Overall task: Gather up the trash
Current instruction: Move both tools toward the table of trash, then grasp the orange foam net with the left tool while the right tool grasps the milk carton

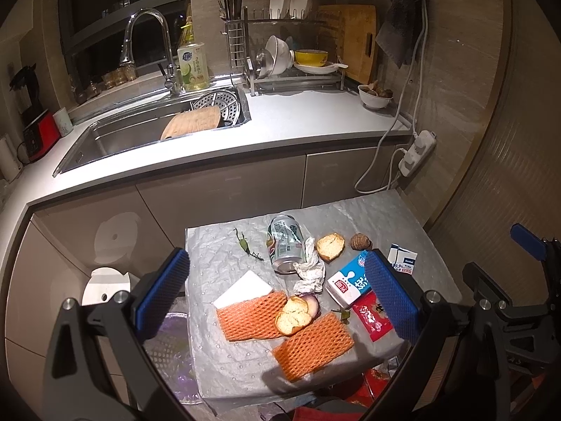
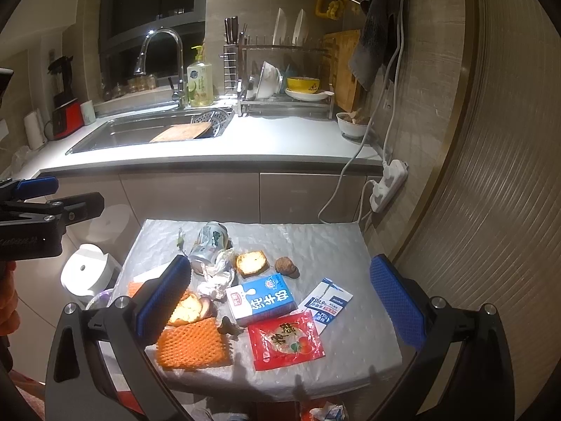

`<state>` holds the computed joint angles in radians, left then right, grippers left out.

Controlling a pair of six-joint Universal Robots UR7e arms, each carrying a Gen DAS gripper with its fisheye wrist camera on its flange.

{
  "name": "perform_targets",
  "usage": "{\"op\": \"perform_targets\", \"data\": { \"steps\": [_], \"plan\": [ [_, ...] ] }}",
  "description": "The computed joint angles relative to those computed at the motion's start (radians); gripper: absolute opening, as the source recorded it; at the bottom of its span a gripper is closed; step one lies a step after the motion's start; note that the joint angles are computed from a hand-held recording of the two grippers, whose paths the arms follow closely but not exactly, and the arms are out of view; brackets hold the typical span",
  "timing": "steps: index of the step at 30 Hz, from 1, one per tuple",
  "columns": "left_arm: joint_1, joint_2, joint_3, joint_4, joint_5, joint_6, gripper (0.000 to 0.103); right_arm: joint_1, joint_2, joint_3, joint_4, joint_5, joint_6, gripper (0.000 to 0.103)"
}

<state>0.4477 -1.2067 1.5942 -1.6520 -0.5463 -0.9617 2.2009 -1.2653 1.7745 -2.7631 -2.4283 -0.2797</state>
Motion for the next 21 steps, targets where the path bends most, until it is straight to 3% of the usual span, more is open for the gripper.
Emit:
{"op": "perform_targets", "data": {
  "steps": [7, 11, 17, 21],
  "plan": [
    [0.033, 0.004, 0.006, -0.059, -0.038, 0.056, 0.096, -0.019, 0.005, -0.009, 0.033, 0.016, 0.008, 0.101],
    [0.094, -0.006, 0.04, -0.171, -0.115, 0.138, 0.096, -0.051, 0.017, -0.015, 0.053, 0.042, 0.013, 0.101],
    [0.198, 0.035, 0.049, -0.196, -0.18, 0.209, 0.096, -0.131, 0.032, -0.012, 0.122, 0.109, 0.056, 0.101],
    [0.266, 0.079, 0.039, -0.211, -0.229, 0.232, 0.096, -0.182, 0.046, -0.006, 0.139, 0.133, 0.039, 0.101]
  ]
}}
